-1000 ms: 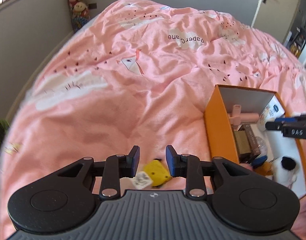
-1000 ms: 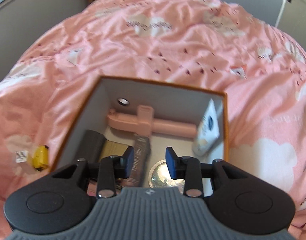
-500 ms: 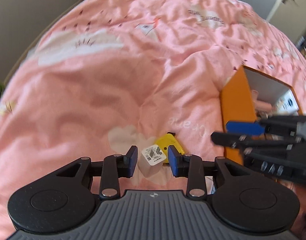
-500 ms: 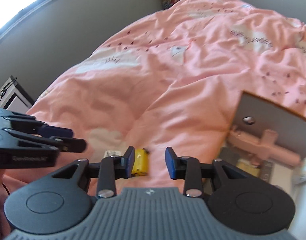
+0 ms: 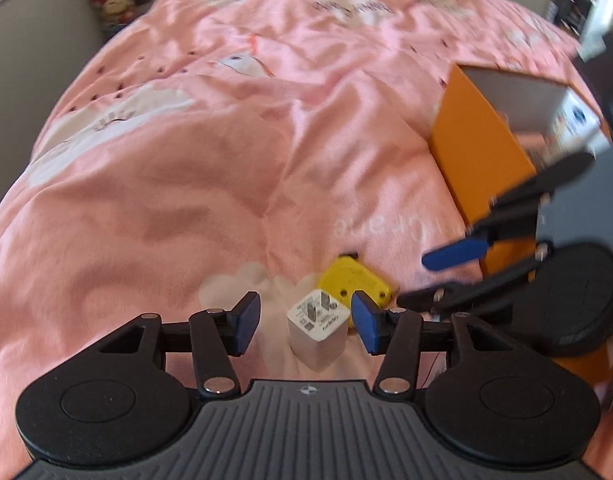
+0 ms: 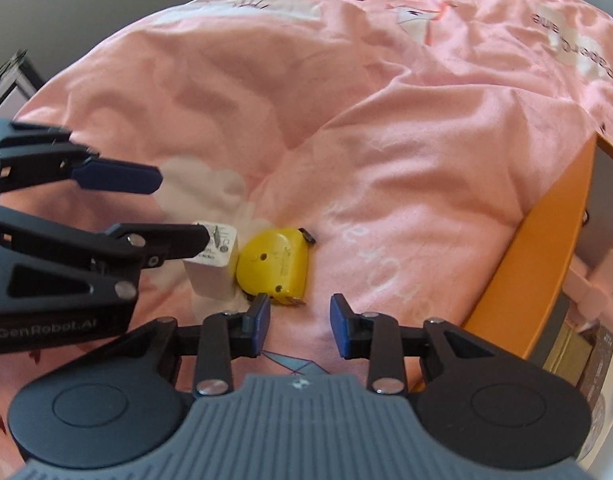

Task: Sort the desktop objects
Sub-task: 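Move both open tools to the white charger and yellow tape measure, then grasp the white charger with the left tool while the right tool grasps the yellow tape measure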

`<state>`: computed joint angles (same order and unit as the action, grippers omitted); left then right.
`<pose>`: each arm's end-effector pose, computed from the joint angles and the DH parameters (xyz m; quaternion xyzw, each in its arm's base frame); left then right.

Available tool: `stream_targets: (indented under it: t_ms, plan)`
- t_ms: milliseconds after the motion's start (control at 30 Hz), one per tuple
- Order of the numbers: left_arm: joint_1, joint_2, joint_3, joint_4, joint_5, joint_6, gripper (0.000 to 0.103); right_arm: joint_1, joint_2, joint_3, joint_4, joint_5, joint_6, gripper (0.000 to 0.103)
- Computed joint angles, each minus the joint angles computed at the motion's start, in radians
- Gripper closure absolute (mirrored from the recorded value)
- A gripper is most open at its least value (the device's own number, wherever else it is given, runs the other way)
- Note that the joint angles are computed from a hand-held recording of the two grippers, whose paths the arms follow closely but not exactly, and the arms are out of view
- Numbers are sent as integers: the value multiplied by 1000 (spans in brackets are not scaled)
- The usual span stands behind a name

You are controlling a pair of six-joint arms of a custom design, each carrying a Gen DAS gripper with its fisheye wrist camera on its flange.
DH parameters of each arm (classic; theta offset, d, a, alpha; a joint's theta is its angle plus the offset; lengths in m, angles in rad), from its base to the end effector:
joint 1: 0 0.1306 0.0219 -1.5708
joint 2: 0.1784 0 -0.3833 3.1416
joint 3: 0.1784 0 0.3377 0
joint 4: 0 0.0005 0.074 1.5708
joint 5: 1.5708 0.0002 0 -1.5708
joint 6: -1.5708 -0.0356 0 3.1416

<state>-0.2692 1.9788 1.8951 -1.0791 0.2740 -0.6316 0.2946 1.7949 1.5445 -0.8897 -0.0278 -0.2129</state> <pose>0.5885 -0.1729 0.3222 0.4472 0.8613 -0.0954 0.2215 0.5212 0.1586 0.2999 -0.0429 0.9759 0.0668 0.2034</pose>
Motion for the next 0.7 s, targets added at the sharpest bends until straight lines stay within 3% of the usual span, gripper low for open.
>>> stream_targets:
  t_ms: [133, 267, 600, 700]
  plan:
    - [2, 20, 10, -28, 8, -123, 43, -6, 22, 36, -42, -8, 61, 67]
    - [1, 59, 46, -65, 20, -180, 43, -14, 53, 84, -83, -19, 85, 67]
    - [7, 124, 87, -111, 41, -204, 43, -42, 122, 169, -125, -112, -11, 67]
    - [8, 135, 96, -135, 37, -206, 56, -42, 142, 189, -129, -131, -51, 67]
